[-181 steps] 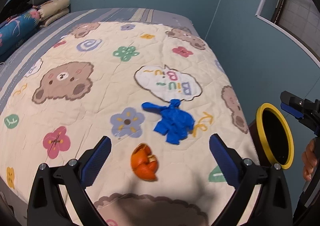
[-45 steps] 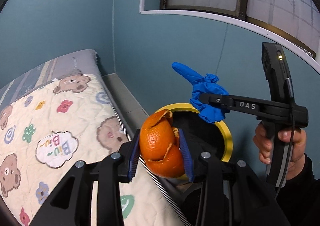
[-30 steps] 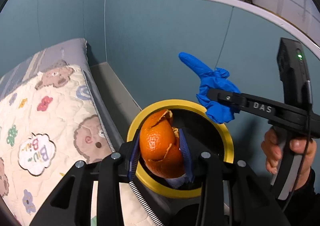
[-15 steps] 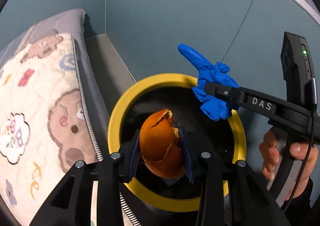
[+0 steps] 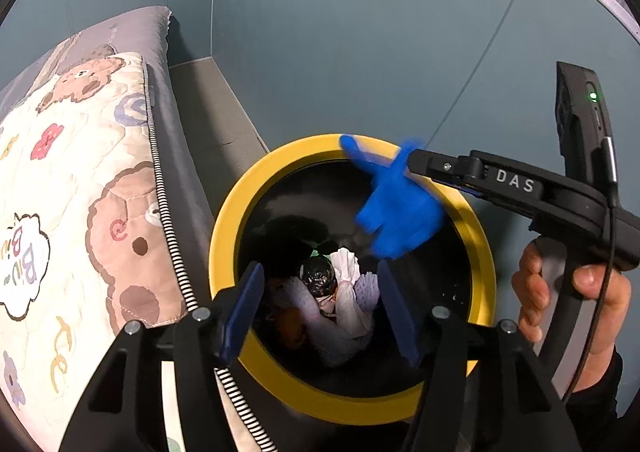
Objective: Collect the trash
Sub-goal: 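Open both tools to drop the peel and glove into the bin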
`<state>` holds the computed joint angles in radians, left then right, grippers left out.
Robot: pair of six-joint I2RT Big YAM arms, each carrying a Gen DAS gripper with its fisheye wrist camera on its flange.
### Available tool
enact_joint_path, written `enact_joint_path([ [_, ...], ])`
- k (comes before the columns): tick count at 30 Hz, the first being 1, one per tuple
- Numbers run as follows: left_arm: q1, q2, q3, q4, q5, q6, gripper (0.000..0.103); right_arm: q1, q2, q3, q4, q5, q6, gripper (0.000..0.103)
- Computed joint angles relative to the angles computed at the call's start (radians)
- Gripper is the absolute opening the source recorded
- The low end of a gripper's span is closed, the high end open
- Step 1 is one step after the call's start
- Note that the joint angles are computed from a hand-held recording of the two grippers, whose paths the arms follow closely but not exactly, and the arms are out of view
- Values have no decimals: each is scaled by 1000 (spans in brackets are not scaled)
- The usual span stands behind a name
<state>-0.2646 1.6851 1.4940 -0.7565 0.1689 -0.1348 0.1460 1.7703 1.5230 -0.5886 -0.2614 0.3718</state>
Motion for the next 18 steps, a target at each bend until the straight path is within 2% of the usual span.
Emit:
enact_joint_path([
  [18, 41, -126, -89, 32, 4, -25, 56, 51, -87, -9, -28, 16, -21, 37],
])
